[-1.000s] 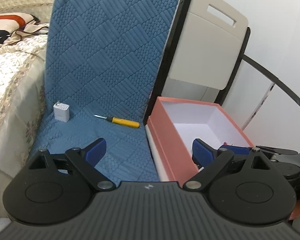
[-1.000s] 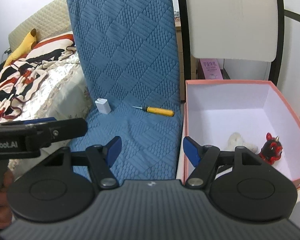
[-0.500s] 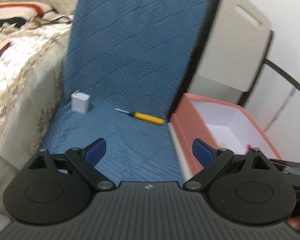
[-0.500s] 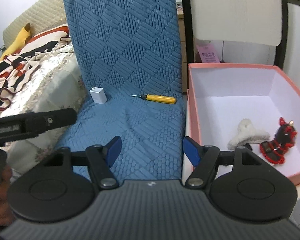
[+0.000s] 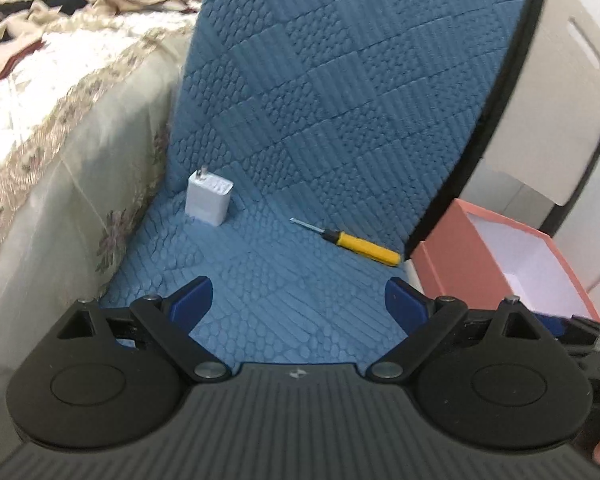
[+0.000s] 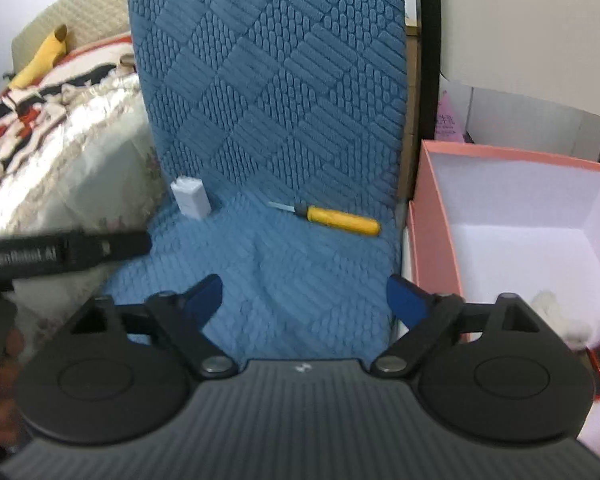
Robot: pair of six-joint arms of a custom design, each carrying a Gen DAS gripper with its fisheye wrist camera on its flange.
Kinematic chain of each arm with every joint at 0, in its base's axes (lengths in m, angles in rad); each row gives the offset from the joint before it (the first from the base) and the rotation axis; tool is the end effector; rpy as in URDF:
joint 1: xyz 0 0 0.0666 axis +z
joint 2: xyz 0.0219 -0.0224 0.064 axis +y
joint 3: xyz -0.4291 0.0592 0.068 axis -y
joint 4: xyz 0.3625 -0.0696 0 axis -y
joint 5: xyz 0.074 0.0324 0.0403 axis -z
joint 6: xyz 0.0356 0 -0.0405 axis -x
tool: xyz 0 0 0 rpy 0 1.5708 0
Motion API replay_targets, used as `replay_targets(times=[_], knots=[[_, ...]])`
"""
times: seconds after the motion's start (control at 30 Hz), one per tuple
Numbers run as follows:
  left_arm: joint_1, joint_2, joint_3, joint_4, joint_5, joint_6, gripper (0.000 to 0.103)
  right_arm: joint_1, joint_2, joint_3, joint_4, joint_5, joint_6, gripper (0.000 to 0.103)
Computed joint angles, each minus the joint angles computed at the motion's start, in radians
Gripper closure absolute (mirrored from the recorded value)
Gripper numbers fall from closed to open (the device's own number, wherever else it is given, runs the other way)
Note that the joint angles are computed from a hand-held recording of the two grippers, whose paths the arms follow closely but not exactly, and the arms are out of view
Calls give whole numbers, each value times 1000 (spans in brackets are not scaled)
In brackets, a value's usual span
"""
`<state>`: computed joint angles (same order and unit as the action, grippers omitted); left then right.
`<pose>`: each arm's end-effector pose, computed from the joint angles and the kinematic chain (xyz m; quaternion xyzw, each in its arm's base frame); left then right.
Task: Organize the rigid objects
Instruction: 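Withdraw both grippers from the box back toward the cushion, then grasp the white charger with the left gripper while the right grasps the yellow screwdriver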
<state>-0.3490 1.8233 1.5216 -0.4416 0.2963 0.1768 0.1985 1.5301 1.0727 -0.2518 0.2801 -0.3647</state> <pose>0.5794 -0.2223 0.3481 0.1370 0.8971 -0.2338 0.3489 0.4722 0.0845 0.3314 0.1328 0.8918 -0.0069 0.4325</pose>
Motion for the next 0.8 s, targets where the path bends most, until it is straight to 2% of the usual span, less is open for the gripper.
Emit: replay_targets(times=[0.07,0.17,0.3,0.5,0.6,0.8], knots=[[2,15,13,-1,16,9,8,-27,15,19,12,-53,11,12],[-2,43,48,-19,4,-3,8,-52,45,49,11,-85,33,12],[1,98,116,-47,-20,-8,8,-72,95,102,-22,-93,72,12],[13,196,247,-98,-99,26,8,-102,172,194,-57,-148,104,12],[15,263,350,-153,-143,50,8,-121,218,258,-94,-199,95,12],[8,374,528,-252,-164,35,8,-147,320,390,-186,-199,132,13]])
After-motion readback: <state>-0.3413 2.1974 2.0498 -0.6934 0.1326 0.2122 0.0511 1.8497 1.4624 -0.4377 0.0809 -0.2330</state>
